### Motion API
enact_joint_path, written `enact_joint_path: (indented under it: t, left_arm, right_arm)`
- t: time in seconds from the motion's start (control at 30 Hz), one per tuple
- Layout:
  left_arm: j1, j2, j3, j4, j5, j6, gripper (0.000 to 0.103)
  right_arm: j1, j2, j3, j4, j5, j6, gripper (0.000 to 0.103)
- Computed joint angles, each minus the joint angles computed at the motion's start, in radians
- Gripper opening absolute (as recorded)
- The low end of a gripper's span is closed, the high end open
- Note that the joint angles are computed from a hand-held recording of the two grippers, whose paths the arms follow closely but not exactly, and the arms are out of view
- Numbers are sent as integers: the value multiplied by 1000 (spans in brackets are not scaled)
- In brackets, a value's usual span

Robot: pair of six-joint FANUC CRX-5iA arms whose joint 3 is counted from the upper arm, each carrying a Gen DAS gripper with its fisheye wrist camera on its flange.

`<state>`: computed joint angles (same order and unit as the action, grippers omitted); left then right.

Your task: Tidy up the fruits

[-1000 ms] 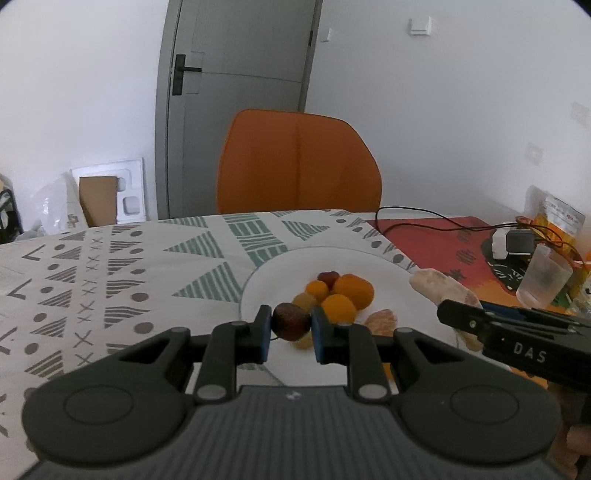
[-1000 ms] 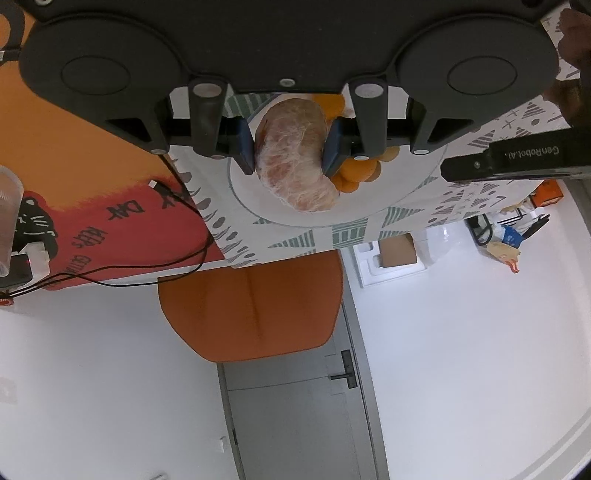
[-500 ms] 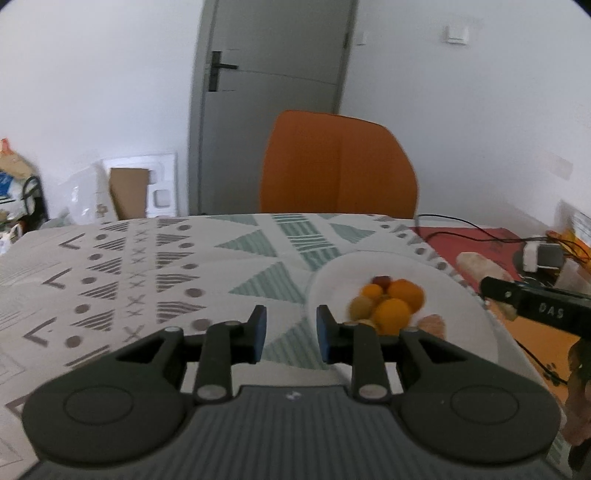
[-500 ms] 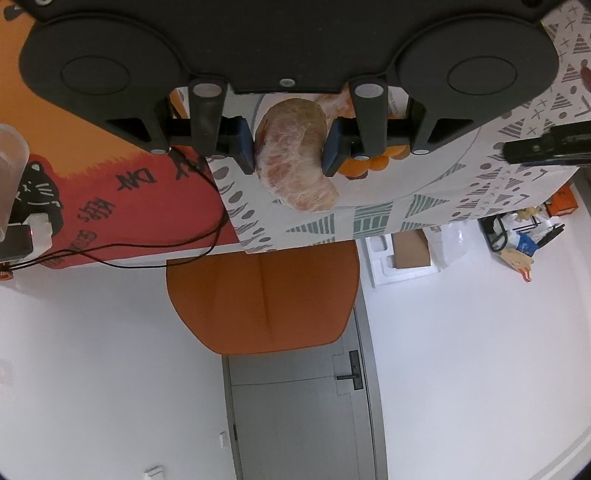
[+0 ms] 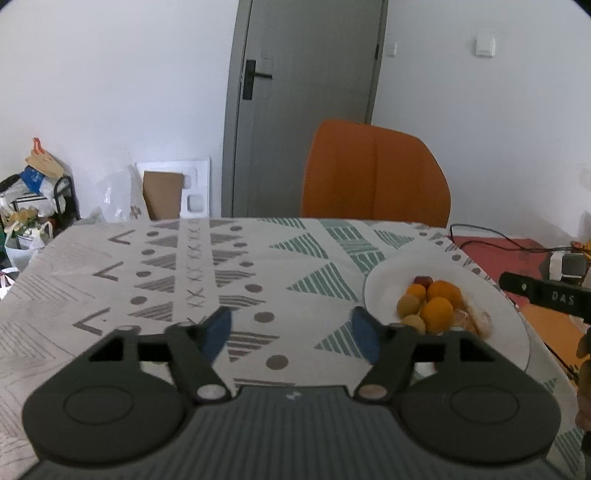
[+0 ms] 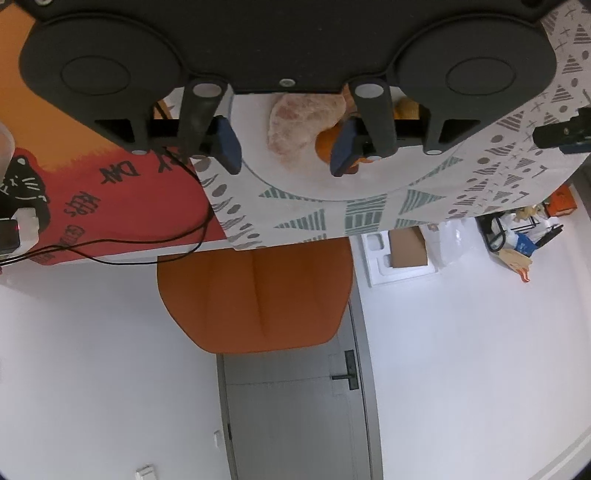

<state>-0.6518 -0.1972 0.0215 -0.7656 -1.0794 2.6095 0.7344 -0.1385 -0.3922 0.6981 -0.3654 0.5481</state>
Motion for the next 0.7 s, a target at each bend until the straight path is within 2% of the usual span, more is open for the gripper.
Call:
enact_joint_path:
  t: [0.13, 0.2, 0.4, 0.53, 0.7]
  left_arm:
    - [-9, -6, 6, -15, -21, 18, 84]
    - [-14, -13, 4, -22, -29, 30, 85]
    - [-25, -41, -10, -26, -39, 48, 88]
    - [-41, -61, -23, -35, -39, 40, 90]
    - [-53, -73, -24, -44, -64, 50, 94]
  right_arm:
    - [23, -24, -11, -6, -19, 1, 67]
    - [36, -40, -24, 12, -26, -17, 77]
    - [75, -83, -43, 31, -71, -55, 94]
    - [99, -113, -65, 54, -87, -96, 103]
    - [134, -134, -83, 107, -129, -157, 103]
